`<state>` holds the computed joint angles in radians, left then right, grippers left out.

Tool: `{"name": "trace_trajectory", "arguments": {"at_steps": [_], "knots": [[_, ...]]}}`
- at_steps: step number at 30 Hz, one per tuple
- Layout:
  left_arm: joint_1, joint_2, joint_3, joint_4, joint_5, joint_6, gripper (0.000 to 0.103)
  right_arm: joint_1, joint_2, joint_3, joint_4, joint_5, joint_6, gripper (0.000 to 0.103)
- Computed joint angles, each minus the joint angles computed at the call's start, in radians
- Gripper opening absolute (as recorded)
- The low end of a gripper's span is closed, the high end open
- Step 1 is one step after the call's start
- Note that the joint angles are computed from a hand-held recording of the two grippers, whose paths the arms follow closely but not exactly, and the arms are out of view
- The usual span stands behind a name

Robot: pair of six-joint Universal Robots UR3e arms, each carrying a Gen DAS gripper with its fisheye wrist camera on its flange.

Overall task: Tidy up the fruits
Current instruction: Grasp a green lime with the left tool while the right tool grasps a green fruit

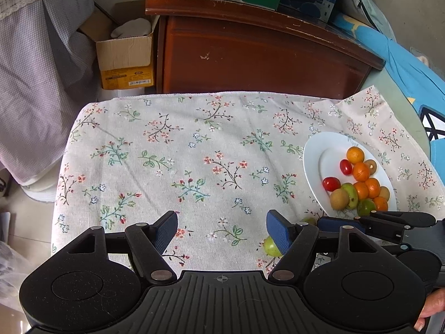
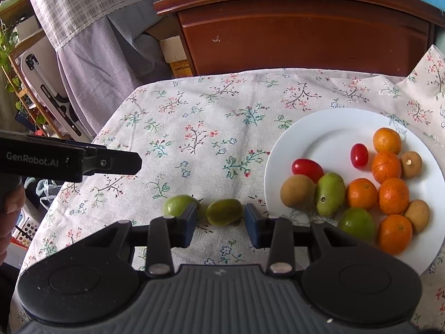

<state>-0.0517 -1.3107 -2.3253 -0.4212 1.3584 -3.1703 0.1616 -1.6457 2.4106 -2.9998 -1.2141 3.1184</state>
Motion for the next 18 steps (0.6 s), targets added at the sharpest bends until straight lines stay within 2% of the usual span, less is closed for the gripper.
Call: {"name": "trace_trajectory", "arguments": {"at_steps": [3,4,5,12,18], "knots": [[0.0,-0.008,-0.001,-0.002,-0.001,0.003,0.071,0.025,0.03,-0.007,-0.033,-0.031,0.01,0.037],[-0.001,-0.01,-0.002,0.0,-0.002,0.003,0.071,0.025,0.036,-0.007,-0.039,-0.033,0.012,0.031],[-0.003,-0.012,-0.003,0.002,-0.003,0.003,0.071,0.024,0.038,-0.007,-0.04,-0.034,0.013,0.03],[-0.014,-0.009,-0.011,0.02,-0.03,0.024,0.071,-0.016,-0.024,0.002,-0.005,-0.001,0.013,0.03],[-0.096,-0.063,-0.015,0.074,-0.014,0.038,0.069,-0.071,-0.099,0.008,0.019,0.027,0.038,0.03]]}}
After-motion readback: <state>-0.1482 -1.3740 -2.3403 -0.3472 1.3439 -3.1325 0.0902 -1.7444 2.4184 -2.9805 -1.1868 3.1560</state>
